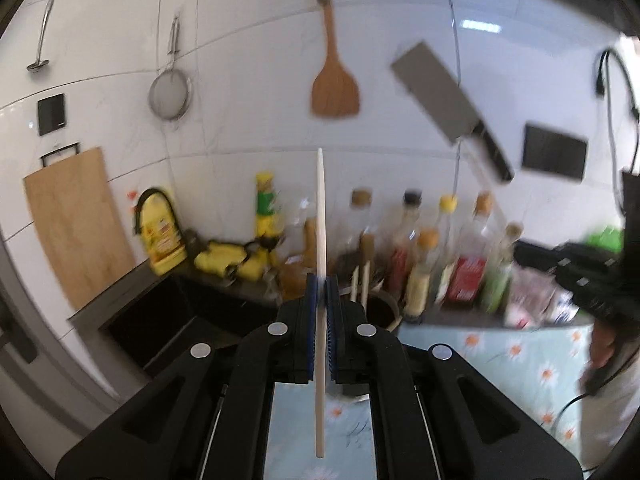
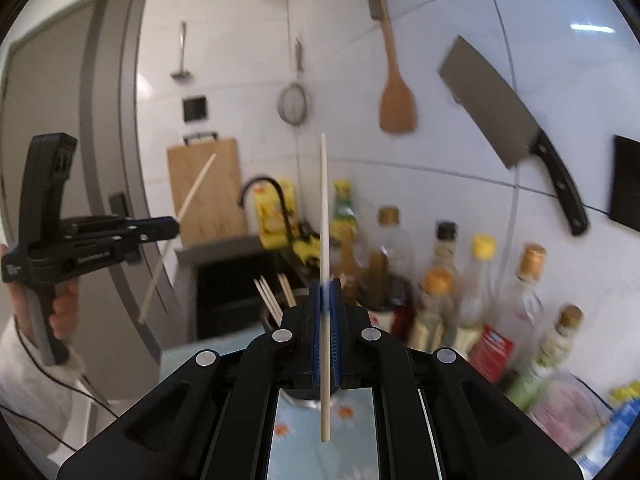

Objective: Organize utensils
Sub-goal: 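Lift both held chopsticks upright and carry them over the black holder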

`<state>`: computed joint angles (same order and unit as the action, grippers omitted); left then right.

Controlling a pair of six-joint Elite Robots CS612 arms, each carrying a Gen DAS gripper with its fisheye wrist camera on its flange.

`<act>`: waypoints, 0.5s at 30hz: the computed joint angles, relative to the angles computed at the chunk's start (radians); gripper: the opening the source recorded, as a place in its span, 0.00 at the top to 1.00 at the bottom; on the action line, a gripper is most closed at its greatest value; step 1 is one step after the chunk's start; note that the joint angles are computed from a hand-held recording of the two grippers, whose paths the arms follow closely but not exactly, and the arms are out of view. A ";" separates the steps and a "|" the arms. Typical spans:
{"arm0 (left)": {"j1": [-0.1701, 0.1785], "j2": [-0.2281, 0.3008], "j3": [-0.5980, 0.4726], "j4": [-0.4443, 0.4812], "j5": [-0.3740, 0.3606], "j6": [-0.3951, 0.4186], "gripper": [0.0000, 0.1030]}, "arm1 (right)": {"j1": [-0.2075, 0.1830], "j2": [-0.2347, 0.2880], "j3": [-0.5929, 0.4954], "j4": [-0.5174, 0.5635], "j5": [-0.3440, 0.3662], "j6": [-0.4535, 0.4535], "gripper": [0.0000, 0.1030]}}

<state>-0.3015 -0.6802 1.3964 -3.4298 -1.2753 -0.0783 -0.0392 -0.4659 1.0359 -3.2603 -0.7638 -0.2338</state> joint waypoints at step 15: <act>0.049 0.162 -0.208 -0.235 -0.232 -0.014 0.95 | 0.017 0.370 -0.686 0.059 0.282 0.311 0.95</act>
<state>-0.2528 -0.5180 1.1882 -3.6649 -1.5078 -0.0924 -0.0218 -0.0958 0.3496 -3.2018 -0.4814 0.0768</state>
